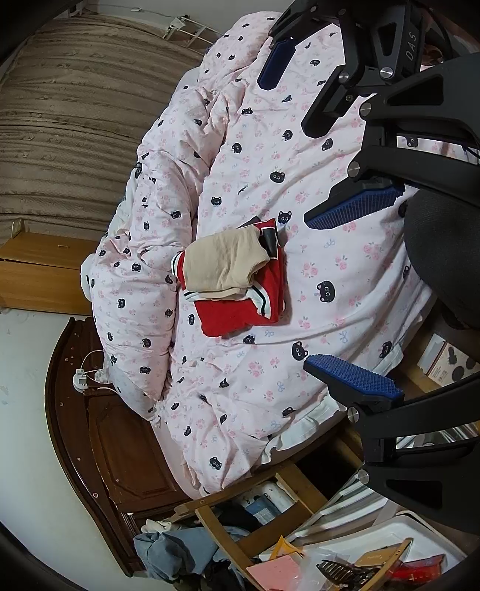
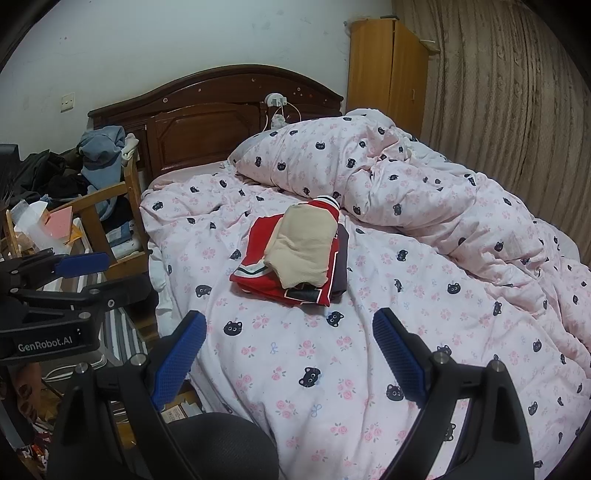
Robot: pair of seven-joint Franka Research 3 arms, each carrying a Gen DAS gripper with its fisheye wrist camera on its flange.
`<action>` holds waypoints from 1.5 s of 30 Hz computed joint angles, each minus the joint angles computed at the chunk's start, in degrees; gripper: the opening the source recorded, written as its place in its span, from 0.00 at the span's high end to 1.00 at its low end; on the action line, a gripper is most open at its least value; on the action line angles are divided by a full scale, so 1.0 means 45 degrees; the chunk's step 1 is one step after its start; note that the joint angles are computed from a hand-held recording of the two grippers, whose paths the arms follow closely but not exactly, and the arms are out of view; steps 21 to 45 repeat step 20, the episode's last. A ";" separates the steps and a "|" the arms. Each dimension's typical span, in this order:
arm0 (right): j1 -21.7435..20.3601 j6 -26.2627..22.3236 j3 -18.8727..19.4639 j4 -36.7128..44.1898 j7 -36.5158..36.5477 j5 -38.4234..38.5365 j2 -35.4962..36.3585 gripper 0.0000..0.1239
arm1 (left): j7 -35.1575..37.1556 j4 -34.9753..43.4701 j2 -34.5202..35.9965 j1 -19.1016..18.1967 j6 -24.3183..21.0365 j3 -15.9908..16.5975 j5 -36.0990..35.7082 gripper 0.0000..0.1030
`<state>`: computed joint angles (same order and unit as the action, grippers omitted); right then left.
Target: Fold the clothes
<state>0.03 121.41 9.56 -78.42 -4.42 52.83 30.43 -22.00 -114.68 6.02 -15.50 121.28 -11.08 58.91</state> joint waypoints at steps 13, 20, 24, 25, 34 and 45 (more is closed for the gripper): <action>-0.0020 -0.0112 0.0010 0.0176 0.0124 -0.0135 0.0120 0.25 | -0.0041 0.0028 0.0000 -0.0046 -0.0077 -0.0012 0.0069 0.37; -0.0019 -0.0103 0.0025 0.0144 0.0157 -0.0131 0.0088 0.25 | -0.0107 -0.0041 -0.0078 -0.0029 -0.0062 -0.0015 0.0104 0.36; -0.0019 -0.0103 0.0025 0.0144 0.0157 -0.0131 0.0088 0.25 | -0.0107 -0.0041 -0.0078 -0.0029 -0.0062 -0.0015 0.0104 0.36; -0.0019 -0.0103 0.0025 0.0144 0.0157 -0.0131 0.0088 0.25 | -0.0107 -0.0041 -0.0078 -0.0029 -0.0062 -0.0015 0.0104 0.36; -0.0019 -0.0103 0.0025 0.0144 0.0157 -0.0131 0.0088 0.25 | -0.0107 -0.0041 -0.0078 -0.0029 -0.0062 -0.0015 0.0104 0.36; -0.0019 -0.0103 0.0025 0.0144 0.0157 -0.0131 0.0088 0.25 | -0.0107 -0.0041 -0.0078 -0.0029 -0.0062 -0.0015 0.0104 0.36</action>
